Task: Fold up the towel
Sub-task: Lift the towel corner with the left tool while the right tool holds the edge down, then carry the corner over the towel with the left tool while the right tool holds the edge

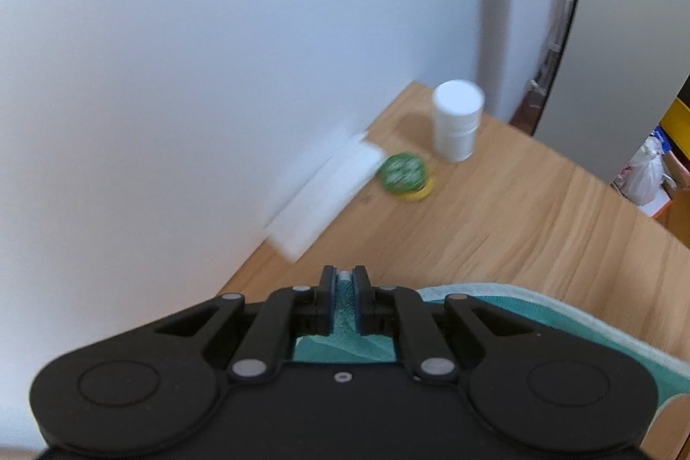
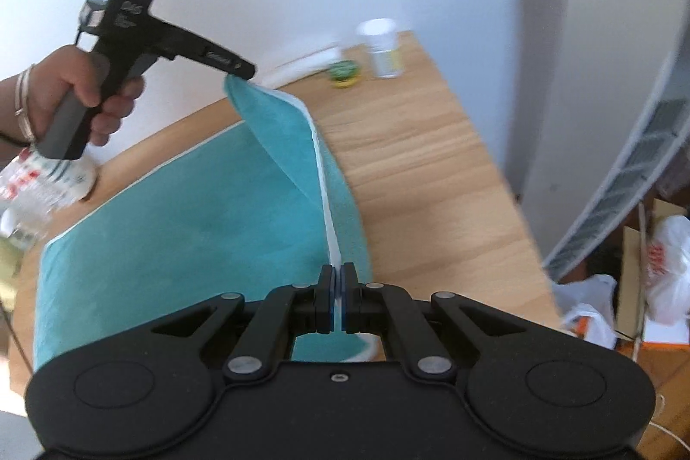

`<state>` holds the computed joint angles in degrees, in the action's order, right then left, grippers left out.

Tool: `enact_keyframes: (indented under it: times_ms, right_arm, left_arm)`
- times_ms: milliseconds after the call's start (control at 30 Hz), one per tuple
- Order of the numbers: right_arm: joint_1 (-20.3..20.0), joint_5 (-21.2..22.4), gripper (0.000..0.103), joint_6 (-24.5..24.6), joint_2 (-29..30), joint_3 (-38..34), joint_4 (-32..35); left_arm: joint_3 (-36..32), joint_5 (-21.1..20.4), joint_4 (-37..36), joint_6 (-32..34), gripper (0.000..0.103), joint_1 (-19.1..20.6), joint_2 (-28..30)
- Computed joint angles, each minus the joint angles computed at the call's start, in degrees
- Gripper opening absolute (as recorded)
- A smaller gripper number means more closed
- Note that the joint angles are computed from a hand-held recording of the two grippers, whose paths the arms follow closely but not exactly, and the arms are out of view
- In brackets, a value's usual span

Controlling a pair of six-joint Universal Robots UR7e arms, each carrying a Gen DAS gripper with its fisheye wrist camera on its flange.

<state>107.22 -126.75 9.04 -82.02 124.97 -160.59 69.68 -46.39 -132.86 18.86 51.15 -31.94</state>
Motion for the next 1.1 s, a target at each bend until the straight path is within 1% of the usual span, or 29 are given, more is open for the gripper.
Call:
enact_keyframes:
  times_ms: [133, 233, 433, 500, 667, 800, 867, 933, 1100]
  right_arm:
    - [2.38, 1.02, 0.002, -0.49, 3.64, -1.89, 0.68]
    - [4.45, 2.01, 0.002, -0.43, 6.91, -3.36, 1.05]
    - [8.80, 3.22, 0.002, 1.33, 13.16, -6.62, 1.86]
    - [10.53, 4.01, 0.002, 2.02, 15.77, -8.18, 2.00]
    - [14.03, 6.30, 0.002, 3.20, 21.97, -12.00, 2.26]
    - [16.18, 9.12, 0.002, 3.81, 26.71, -15.18, 2.00]
    - [17.76, 10.72, 0.002, 3.48, 30.20, -17.82, 2.00]
    - [18.95, 11.59, 0.002, 2.80, 33.24, -20.28, 2.26]
    - [21.14, 13.38, 0.002, 3.55, 39.52, -25.14, 2.61]
  left_arm:
    - [6.04, 1.36, -1.51, -0.92, 0.007, 1.00, -5.93]
    - [10.23, 1.82, -1.08, -1.47, 0.007, 1.91, -10.93]
    - [16.36, 2.36, -1.63, -1.31, 0.007, 4.37, -18.58]
    - [18.15, 2.20, -1.99, -1.01, 0.007, 5.09, -21.25]
    - [22.47, 3.36, -4.42, 1.75, 0.007, 7.03, -27.39]
    - [24.17, 3.33, -4.94, 3.14, 0.007, 9.13, -31.67]
    - [24.63, 3.14, -4.99, 4.39, 0.007, 10.28, -33.56]
    - [24.78, 2.74, -4.50, 5.42, 0.007, 11.43, -35.21]
    - [25.12, 1.89, -4.92, 8.64, 0.007, 13.74, -38.05]
